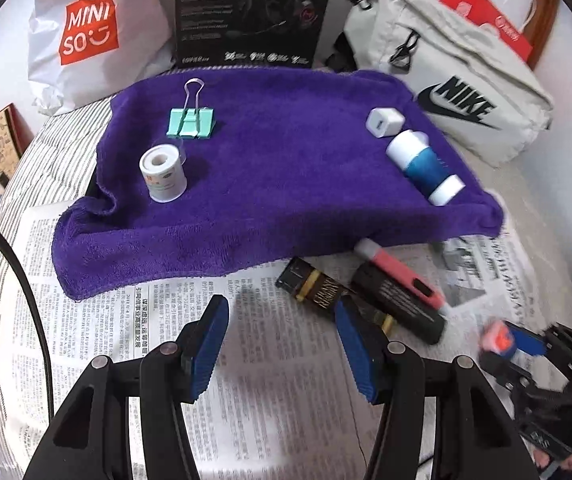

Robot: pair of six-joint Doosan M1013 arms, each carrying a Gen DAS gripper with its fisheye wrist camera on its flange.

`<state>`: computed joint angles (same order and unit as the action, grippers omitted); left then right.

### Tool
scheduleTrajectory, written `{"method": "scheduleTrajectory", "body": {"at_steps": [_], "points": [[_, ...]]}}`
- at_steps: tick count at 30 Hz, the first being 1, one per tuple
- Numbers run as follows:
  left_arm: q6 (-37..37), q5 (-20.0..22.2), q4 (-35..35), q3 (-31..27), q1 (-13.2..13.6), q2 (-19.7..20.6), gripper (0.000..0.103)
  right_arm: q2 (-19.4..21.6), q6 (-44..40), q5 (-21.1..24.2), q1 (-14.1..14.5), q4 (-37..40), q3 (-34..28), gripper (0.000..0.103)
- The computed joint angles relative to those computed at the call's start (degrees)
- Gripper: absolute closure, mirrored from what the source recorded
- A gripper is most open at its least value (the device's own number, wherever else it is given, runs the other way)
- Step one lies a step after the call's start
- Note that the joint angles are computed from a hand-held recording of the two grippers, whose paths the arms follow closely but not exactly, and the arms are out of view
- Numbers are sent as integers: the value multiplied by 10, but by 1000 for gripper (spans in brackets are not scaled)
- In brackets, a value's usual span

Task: Organize rigid objects
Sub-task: 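Grasp the Grand Reserve bottle with the left tool while the right tool grasps the orange lip tin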

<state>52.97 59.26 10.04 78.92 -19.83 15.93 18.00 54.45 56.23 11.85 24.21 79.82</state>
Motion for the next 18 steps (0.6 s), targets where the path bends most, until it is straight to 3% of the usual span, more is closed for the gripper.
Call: {"method": "scheduleTrajectory", "body": {"at_steps": [18], "points": [[-3, 54, 43, -47, -21, 38, 43, -7, -48, -26, -4, 24, 17, 66]]}}
